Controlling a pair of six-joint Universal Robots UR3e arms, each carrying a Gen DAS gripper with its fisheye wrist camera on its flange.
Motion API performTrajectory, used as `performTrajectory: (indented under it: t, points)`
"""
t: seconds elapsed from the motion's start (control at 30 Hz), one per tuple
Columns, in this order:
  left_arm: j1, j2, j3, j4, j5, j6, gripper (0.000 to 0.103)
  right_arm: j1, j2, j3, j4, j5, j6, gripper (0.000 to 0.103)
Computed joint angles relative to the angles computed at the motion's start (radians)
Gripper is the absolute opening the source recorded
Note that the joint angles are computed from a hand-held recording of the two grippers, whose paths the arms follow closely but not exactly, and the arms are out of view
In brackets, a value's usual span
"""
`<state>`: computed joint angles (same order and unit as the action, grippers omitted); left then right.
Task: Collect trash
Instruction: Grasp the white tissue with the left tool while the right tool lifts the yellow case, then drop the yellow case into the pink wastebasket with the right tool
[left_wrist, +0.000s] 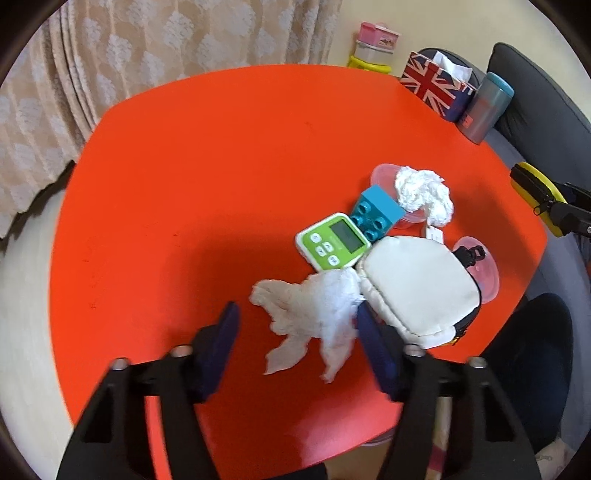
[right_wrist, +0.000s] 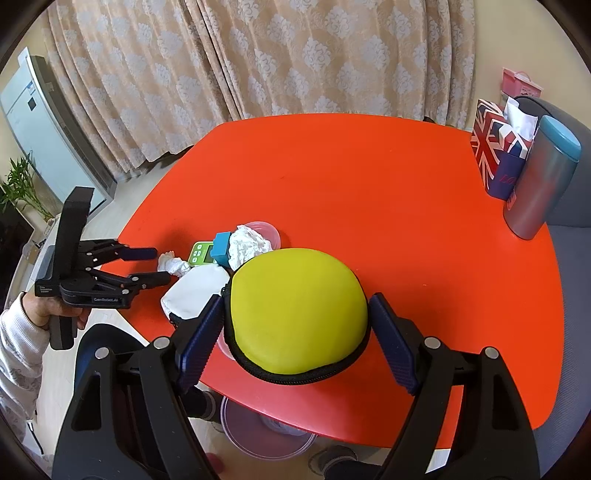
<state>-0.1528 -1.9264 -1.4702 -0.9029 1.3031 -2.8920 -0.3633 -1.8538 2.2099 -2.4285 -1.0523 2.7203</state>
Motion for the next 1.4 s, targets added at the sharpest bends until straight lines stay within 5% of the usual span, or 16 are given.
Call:
performTrajectory:
  t: [0.13,0.33,0.83,1.4]
  points:
    - [0.003,-0.003,-0.011,0.004,-0.015,0.005,0.023,-0.001,-0.005,0.001,0.005,0.004,-0.001,0.079]
    - [0.009,0.03,-0.053,0.045,-0.031,-0.004,0.011,0.002,-0.01,0.004,0.002,0.005,0.004,0.079]
    - [0.004,0.292,-0.24,0.13,-0.048,-0.02,0.008,-0.038,-0.21,0.067,0.108,0.056,-0.057,0.079]
    - [-0.076,0.545,-0.45,0.119,-0.084,-0.039,0.008,-0.182,-0.738,0.18,0.705,0.129,-0.339,0.079]
